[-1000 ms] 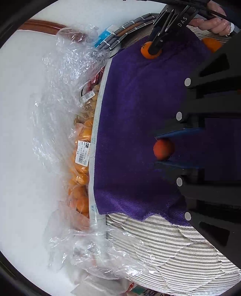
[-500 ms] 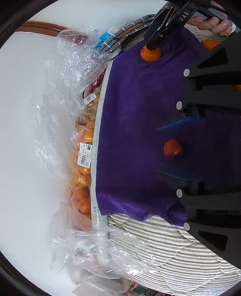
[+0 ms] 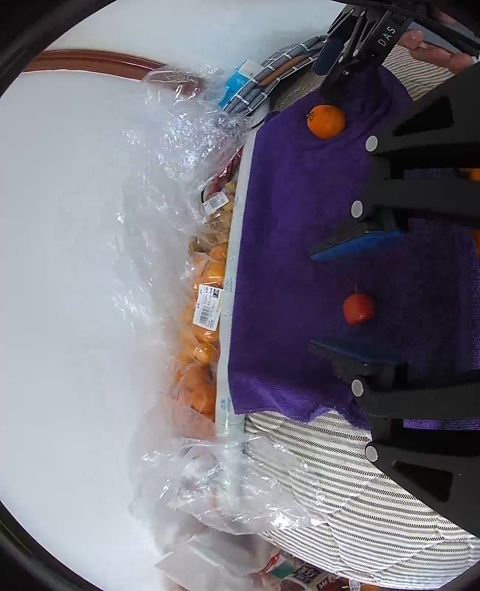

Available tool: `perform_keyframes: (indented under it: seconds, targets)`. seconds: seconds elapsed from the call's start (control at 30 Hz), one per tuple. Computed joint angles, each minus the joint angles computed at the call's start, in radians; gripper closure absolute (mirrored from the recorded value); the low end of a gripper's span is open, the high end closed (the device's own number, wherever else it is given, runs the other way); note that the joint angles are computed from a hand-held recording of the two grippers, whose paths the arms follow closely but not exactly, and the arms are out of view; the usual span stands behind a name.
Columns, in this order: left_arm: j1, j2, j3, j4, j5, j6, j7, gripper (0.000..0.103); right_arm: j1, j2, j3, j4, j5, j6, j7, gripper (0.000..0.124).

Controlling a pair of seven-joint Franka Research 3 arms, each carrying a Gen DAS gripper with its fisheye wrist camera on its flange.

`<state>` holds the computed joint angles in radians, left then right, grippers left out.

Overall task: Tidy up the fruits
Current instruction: 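Open the left gripper onto the towel while the right gripper releases its orange there, then grasp another large orange with the right gripper while the left gripper moves toward an oval orange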

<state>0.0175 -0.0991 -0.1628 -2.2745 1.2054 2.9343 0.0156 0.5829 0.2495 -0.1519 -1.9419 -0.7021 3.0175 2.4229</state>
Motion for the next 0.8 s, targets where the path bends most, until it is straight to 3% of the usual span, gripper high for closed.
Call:
perform_keyframes:
  seconds: [0.13, 0.27, 0.37, 0.5, 0.63, 0.73, 0.8]
  targets:
    - [-0.001, -0.027, 0.0, -0.011, 0.017, 0.032, -0.019, 0.062, -0.004, -0.068, 0.003, -0.068, -0.007, 0.026, 0.03, 0.055]
    - [0.006, -0.09, -0.019, -0.056, -0.008, 0.055, -0.015, 0.062, -0.005, -0.156, 0.01, -0.125, -0.134, -0.038, 0.141, 0.055]
    - [0.019, -0.151, -0.039, -0.107, -0.013, 0.087, -0.009, 0.062, -0.045, -0.213, 0.059, -0.183, -0.078, -0.061, 0.08, 0.055]
    - [-0.036, -0.221, -0.026, -0.192, -0.195, 0.079, 0.174, 0.062, -0.092, -0.274, 0.109, -0.255, -0.071, -0.071, 0.065, 0.055]
    - [-0.028, -0.309, -0.053, -0.284, -0.279, 0.112, 0.199, 0.062, -0.147, -0.328, 0.164, -0.317, -0.145, -0.058, 0.141, 0.055]
    - [-0.093, -0.355, -0.01, -0.338, -0.375, 0.116, 0.3, 0.062, -0.191, -0.355, 0.202, -0.359, -0.173, -0.016, 0.19, 0.055]
    - [-0.056, -0.384, -0.057, -0.353, -0.383, 0.093, 0.296, 0.062, -0.209, -0.363, 0.224, -0.374, -0.147, -0.014, 0.177, 0.055]
